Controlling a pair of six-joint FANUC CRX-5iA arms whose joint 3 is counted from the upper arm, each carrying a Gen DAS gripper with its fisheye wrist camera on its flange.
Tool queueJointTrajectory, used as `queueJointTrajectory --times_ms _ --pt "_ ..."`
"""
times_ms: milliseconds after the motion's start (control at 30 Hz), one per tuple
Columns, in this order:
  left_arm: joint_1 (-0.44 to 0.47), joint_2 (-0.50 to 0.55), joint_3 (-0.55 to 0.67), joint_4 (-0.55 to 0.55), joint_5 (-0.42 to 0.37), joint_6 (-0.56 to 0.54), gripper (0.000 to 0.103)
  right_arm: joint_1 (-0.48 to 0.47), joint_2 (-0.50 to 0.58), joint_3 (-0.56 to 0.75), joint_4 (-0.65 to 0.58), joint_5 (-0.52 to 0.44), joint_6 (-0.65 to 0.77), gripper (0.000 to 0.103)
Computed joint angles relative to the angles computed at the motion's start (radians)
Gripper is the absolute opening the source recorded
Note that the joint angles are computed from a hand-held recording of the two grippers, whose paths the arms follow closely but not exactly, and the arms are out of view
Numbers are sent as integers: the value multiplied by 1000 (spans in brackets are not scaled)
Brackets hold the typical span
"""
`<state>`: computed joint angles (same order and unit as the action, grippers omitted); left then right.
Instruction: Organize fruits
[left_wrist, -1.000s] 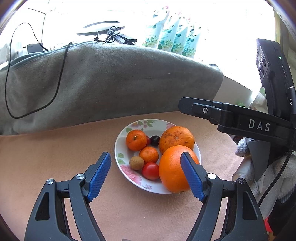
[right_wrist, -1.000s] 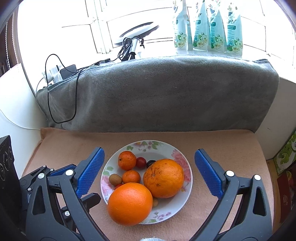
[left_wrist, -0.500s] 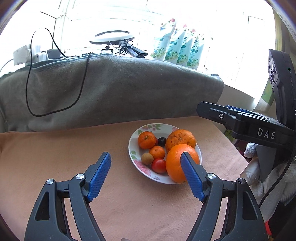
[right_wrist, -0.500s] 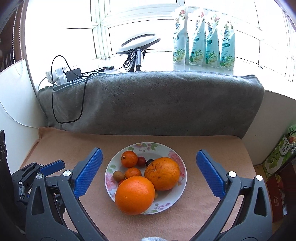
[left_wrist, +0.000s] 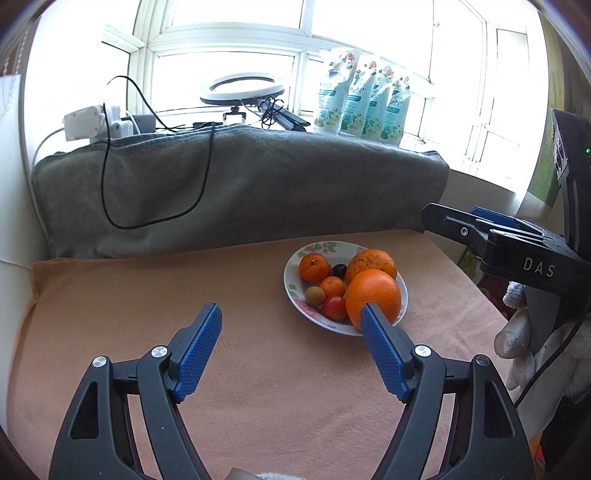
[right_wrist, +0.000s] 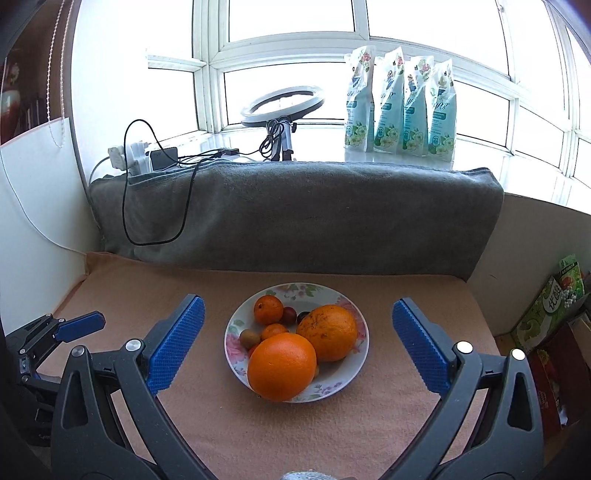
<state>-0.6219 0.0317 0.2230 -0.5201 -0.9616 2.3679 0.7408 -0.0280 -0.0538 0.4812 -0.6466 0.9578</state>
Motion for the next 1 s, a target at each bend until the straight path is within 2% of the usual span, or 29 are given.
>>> queueJointTrajectory --times_ms 233,433,567,1000 --pt "-63 -19 5 -87 -96 74 78 1 -68 -91 36 31 -61 103" --pt "-93 -32 -1 -115 -150 113 78 0 -129 -165 75 51 -123 103" --pt "-105 -43 -4 -135 -161 135 78 4 -147 -193 97 36 -136 103" --pt "-123 -50 -3 -163 -170 154 78 -9 -152 -198 49 14 -140 103"
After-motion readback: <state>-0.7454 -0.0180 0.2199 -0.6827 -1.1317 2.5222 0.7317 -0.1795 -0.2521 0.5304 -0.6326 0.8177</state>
